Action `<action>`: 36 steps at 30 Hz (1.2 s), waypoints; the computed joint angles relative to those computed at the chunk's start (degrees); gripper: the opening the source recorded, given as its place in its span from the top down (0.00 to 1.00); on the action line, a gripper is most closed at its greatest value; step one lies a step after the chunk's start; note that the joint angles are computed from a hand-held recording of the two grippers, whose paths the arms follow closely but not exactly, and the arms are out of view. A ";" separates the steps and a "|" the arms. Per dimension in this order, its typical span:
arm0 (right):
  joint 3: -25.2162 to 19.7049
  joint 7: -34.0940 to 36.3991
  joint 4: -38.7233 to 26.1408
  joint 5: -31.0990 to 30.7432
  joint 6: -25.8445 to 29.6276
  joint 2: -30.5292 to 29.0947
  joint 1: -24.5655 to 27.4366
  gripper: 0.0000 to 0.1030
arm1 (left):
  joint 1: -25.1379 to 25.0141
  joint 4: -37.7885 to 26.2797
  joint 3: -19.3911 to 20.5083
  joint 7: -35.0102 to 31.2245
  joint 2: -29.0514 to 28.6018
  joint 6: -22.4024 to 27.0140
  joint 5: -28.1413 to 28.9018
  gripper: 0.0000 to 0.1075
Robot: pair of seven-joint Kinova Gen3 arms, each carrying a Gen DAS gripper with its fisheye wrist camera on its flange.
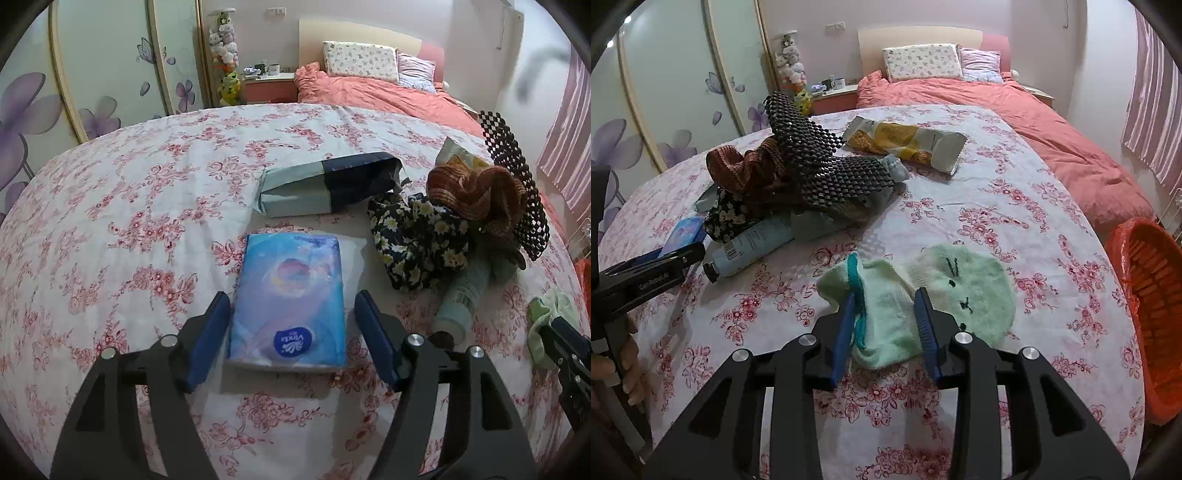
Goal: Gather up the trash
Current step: 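Carry the green cloth and tissue pack to the orange basket and release both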
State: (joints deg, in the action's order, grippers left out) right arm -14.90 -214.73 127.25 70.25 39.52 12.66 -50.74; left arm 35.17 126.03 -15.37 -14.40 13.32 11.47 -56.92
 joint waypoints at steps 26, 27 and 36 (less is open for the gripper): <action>-5.37 -6.29 4.25 1.90 8.94 -10.42 0.63 0.93 | -0.94 3.26 5.52 3.96 -8.71 1.87 -4.38 0.53; -5.85 -6.60 4.38 1.90 9.51 -10.90 0.69 0.93 | -1.20 3.33 6.65 3.81 -9.71 2.59 -4.13 0.53; -10.00 -9.54 7.00 1.23 14.73 -16.71 1.18 0.93 | -2.71 2.36 17.21 4.44 -15.30 7.76 -3.28 0.53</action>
State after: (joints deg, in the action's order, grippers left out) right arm -24.90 -224.27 134.25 71.48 54.25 -4.05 -49.56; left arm 32.46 128.39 1.84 -9.96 -1.98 19.23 -60.19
